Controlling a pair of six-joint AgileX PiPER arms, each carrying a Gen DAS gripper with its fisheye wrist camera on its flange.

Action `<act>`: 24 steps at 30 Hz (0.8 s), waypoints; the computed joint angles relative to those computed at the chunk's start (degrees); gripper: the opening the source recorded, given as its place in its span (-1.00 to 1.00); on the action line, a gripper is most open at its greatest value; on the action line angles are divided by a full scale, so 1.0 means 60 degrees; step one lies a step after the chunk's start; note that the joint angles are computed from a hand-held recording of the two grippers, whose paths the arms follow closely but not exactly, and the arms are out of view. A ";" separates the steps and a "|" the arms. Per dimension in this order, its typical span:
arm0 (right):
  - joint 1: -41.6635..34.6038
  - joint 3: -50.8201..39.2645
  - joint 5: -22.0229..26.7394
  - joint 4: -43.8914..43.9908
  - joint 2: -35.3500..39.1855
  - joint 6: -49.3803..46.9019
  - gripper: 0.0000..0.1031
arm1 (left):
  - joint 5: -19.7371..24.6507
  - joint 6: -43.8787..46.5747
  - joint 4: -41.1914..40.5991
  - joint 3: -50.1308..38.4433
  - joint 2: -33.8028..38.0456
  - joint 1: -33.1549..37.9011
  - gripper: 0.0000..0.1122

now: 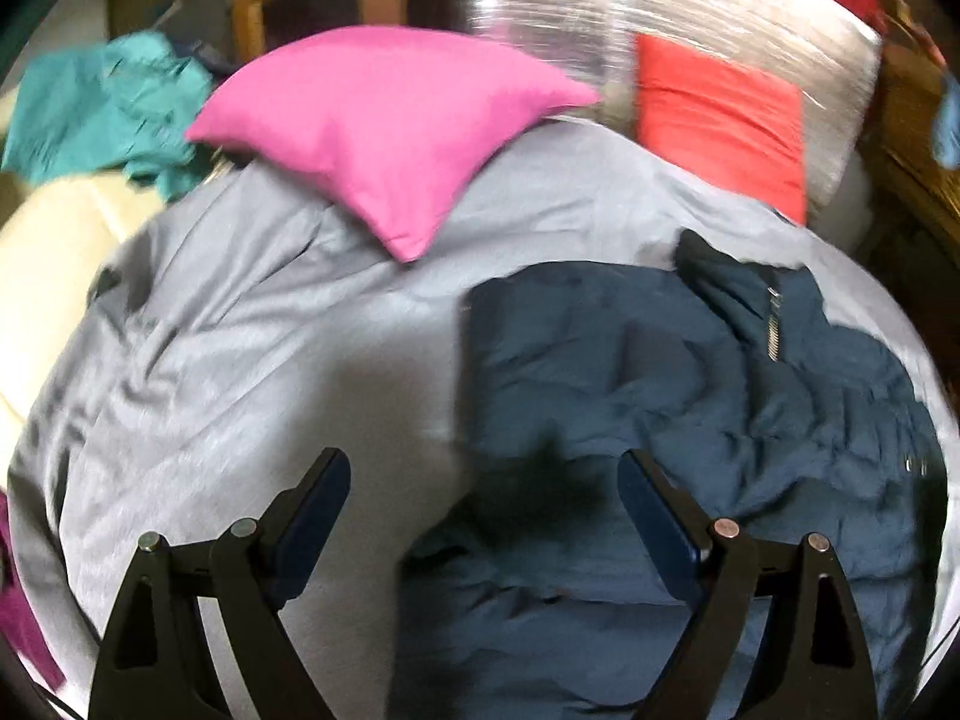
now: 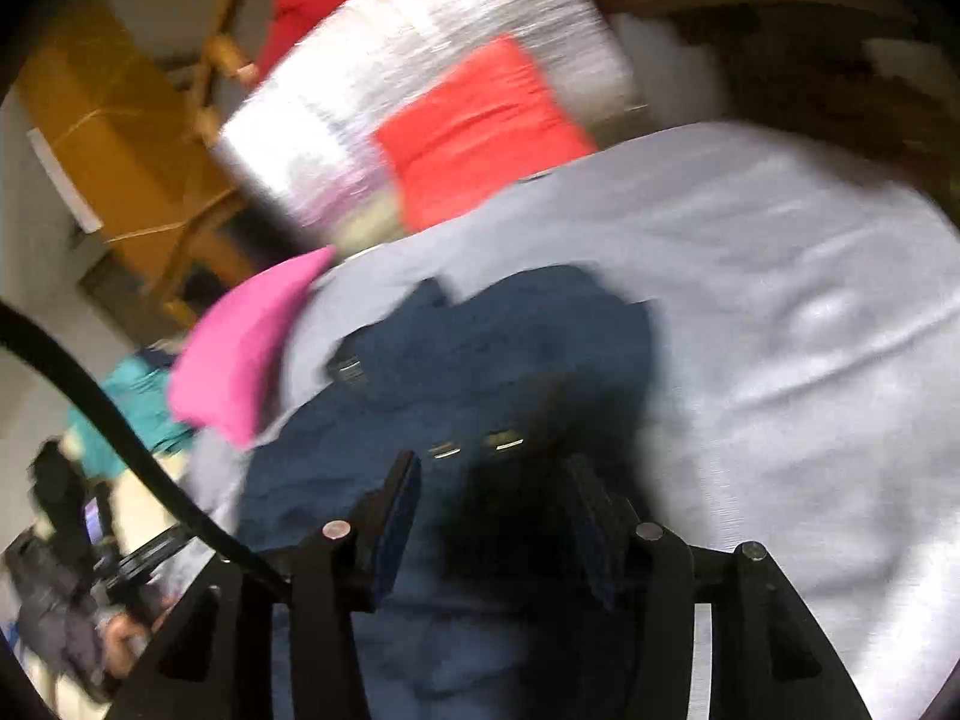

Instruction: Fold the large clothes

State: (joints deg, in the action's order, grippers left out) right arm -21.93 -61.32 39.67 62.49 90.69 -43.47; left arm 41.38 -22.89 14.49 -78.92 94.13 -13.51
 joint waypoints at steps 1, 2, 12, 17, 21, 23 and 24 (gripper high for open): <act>0.0199 -0.0079 0.0166 0.0016 0.0137 -0.0078 -0.01 | 0.0074 -0.0125 0.0282 -0.0049 0.0145 -0.0221 0.63; 0.0376 -0.0145 0.0237 -0.0028 0.0261 -0.0057 -0.02 | 0.0203 -0.0317 0.0542 -0.0158 0.0355 -0.0467 0.63; 0.1680 -0.1151 0.0167 -0.1381 0.2035 0.1432 -0.10 | 0.0883 0.0268 -0.0173 -0.0787 0.1576 -0.0500 0.64; 0.1452 -0.0916 0.0577 -0.0390 0.1476 0.0675 -0.08 | 0.0476 -0.0122 0.0451 -0.0415 0.0858 -0.0911 0.63; 0.1860 -0.1034 0.0724 0.0080 0.1658 0.0255 -0.08 | 0.0043 0.0175 0.0172 -0.0272 0.0687 -0.1384 0.63; 0.2071 -0.1257 0.0754 -0.0264 0.2030 0.0661 -0.07 | 0.0200 -0.0017 0.0509 -0.0439 0.1058 -0.1727 0.63; 0.2281 -0.1480 0.0675 -0.0798 0.2304 0.1208 -0.10 | 0.0323 -0.0235 0.0877 -0.0516 0.1325 -0.1931 0.63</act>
State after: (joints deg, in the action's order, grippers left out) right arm -8.24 -70.20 43.72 57.71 104.51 -36.23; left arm 43.32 -24.30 19.75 -82.01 102.08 -25.09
